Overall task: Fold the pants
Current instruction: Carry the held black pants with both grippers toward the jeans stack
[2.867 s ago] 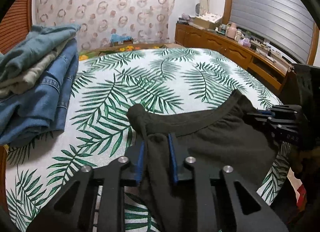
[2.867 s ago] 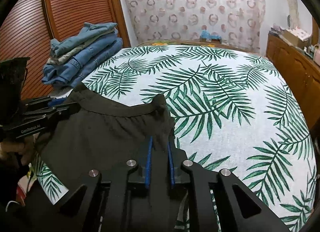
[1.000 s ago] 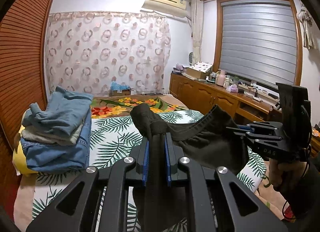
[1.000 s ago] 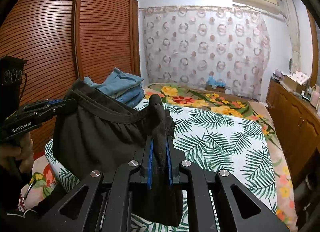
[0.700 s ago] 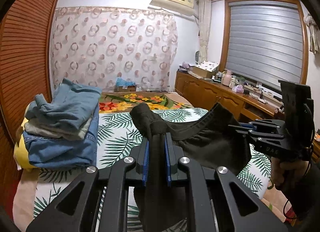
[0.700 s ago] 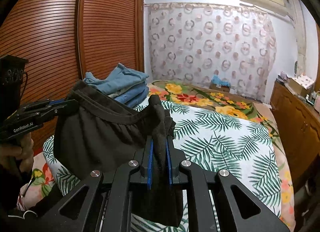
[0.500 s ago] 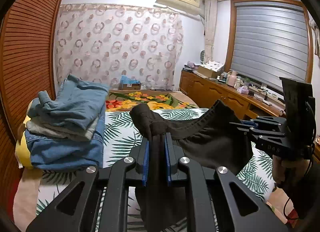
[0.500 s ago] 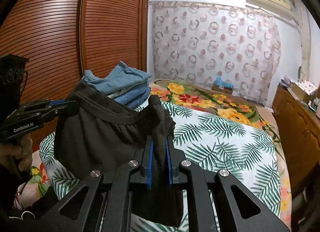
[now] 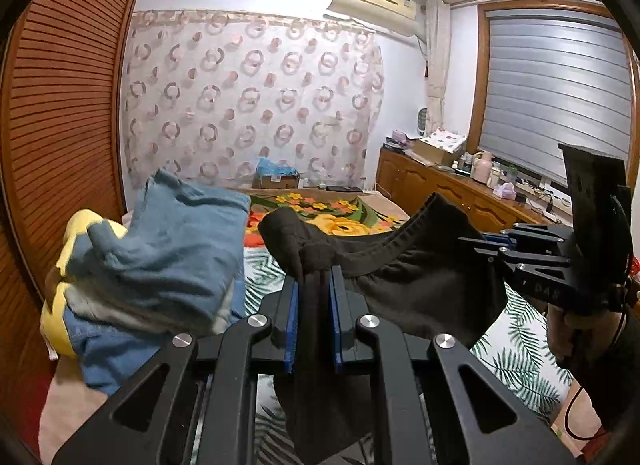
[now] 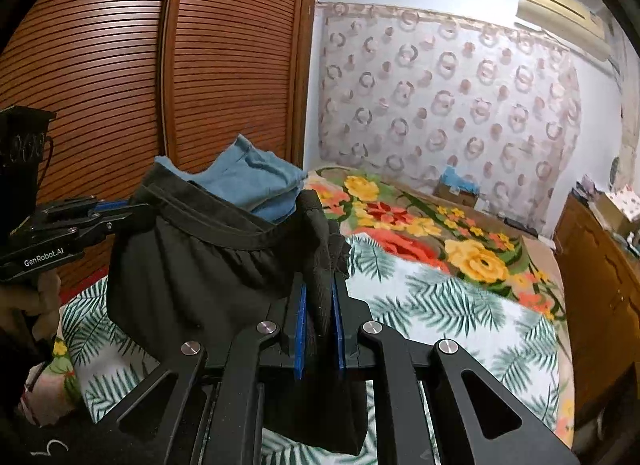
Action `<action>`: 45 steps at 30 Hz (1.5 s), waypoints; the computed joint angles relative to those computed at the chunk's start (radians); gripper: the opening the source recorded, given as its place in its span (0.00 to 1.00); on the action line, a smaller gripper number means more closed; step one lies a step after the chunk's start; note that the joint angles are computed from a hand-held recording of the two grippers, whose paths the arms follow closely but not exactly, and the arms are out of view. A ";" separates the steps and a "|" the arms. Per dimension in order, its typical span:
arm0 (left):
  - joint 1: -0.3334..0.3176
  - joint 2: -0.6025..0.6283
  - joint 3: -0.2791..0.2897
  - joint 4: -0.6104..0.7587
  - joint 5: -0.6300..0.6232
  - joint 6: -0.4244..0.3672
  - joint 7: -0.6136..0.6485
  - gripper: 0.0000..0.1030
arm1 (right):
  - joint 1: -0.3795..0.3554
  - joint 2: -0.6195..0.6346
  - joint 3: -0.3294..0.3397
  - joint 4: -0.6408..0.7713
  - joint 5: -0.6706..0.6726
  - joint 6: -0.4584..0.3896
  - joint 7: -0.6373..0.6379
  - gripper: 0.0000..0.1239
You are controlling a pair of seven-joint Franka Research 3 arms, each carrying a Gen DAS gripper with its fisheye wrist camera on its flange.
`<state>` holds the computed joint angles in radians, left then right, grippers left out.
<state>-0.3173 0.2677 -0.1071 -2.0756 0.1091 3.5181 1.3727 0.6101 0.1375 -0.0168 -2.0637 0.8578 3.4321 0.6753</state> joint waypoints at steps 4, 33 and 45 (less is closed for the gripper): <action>0.002 0.017 0.012 0.035 0.000 -0.009 0.009 0.14 | 0.005 0.036 -0.022 0.051 -0.034 -0.019 0.003 0.09; -0.240 0.111 0.294 0.194 -0.480 0.015 0.296 0.14 | -0.535 0.469 0.493 0.617 -0.639 -0.185 0.169 0.09; -0.271 0.137 0.323 0.191 -0.697 0.022 0.379 0.14 | -0.351 0.809 0.360 1.226 -0.630 -0.501 0.046 0.09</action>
<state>-0.5882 0.4046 0.2162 -1.8842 -0.5880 3.5403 1.7513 0.2590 0.9467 0.3437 -0.8381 0.2278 2.9310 0.7215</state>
